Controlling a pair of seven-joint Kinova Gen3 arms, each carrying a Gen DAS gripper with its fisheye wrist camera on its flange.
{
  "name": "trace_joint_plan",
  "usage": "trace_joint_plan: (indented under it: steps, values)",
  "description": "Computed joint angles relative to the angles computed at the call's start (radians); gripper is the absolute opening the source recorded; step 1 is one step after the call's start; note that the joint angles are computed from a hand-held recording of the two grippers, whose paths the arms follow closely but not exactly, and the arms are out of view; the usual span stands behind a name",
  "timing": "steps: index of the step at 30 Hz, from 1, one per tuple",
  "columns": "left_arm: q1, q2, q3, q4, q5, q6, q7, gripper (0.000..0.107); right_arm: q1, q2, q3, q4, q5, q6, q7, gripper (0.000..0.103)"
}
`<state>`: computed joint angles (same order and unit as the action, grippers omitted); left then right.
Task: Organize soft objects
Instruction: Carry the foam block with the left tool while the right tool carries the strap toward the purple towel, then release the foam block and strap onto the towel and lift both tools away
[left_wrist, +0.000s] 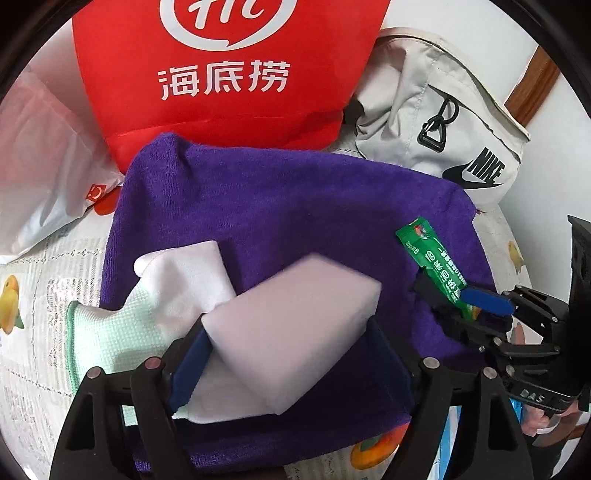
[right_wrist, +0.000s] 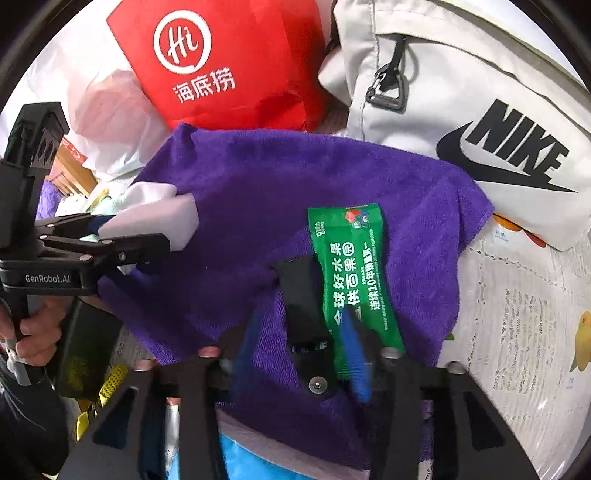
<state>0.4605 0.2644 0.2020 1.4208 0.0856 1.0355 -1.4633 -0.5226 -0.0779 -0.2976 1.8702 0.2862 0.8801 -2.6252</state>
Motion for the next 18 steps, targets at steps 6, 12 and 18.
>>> trace_joint_plan:
  steps: [6,12,18]
  values:
    - [0.012,-0.023,0.000,0.003,-0.016,-0.001,0.012,0.086,0.004,-0.050,-0.035,0.012,0.046,-0.001,-0.059,0.059]
    - [0.006,-0.094,0.001,0.031,-0.033,0.008,0.025,0.086,-0.005,-0.090,-0.109,-0.012,0.101,0.072,-0.142,0.060]
    - [-0.019,-0.215,0.006,0.114,-0.026,-0.022,0.029,0.086,-0.022,-0.128,-0.210,-0.030,0.156,0.145,-0.281,0.060]
